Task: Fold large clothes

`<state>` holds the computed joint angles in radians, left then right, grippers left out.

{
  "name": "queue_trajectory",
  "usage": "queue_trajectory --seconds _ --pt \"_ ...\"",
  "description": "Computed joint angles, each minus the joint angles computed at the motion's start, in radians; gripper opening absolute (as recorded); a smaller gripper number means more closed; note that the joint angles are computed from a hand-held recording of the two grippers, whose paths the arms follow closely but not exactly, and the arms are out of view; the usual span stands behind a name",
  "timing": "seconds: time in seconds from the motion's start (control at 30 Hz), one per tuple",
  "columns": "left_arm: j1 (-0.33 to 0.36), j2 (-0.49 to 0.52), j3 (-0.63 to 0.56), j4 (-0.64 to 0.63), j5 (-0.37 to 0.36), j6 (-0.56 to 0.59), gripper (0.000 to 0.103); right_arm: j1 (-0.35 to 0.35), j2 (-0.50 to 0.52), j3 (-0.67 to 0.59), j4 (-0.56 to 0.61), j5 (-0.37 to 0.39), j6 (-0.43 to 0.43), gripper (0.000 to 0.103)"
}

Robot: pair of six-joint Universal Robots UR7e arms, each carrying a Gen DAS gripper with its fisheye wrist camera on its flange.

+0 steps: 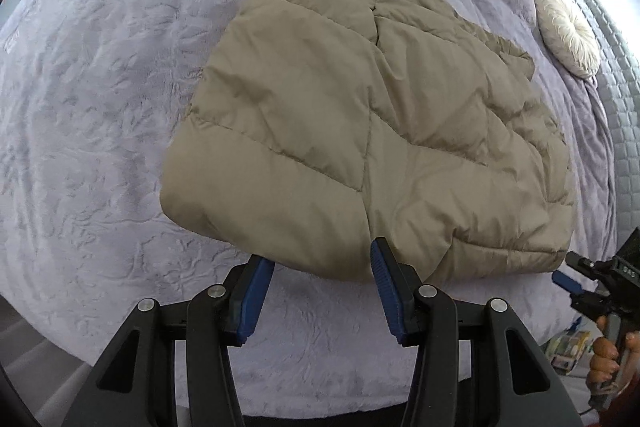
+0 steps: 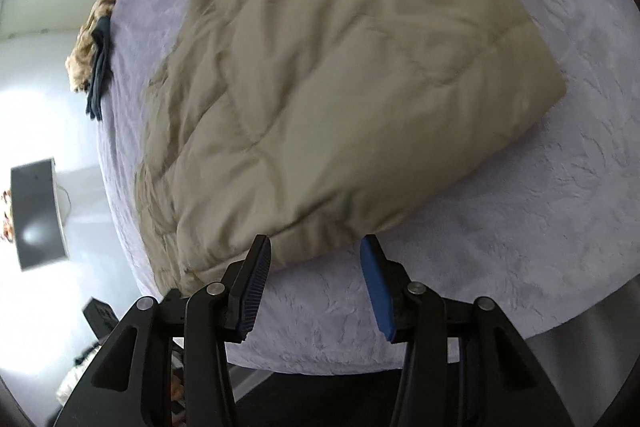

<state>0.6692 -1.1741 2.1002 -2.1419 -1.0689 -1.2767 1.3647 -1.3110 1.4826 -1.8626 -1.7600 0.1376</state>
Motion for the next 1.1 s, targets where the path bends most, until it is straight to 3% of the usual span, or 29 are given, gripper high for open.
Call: queue_trajectory --seconds 0.2,0.57,0.6,0.63,0.67,0.9,1.1 --pt "-0.011 -0.004 -0.041 0.109 -0.003 0.02 0.051 0.078 -0.033 0.073 -0.019 -0.061 -0.077 0.051" --pt "-0.026 -0.023 -0.09 0.24 0.049 0.043 0.052 0.133 0.054 0.066 -0.022 -0.048 -0.101 0.053" --pt "-0.022 -0.025 -0.091 0.243 0.052 0.044 0.057 0.135 0.061 0.065 -0.027 -0.052 -0.105 0.053" --pt "-0.018 -0.016 -0.099 0.241 0.055 0.045 0.081 0.142 0.067 0.062 -0.028 -0.062 -0.108 0.053" --pt "-0.018 -0.017 -0.1 0.241 0.067 0.042 0.092 0.145 0.066 0.062 -0.027 -0.067 -0.111 0.054" --pt "0.011 0.016 -0.112 0.176 0.09 0.114 0.092 0.178 0.097 0.051 -0.031 -0.12 -0.097 0.057" --pt "0.026 -0.002 -0.088 0.113 0.123 0.136 0.092 0.212 0.134 0.052 -0.076 -0.154 -0.096 0.073"
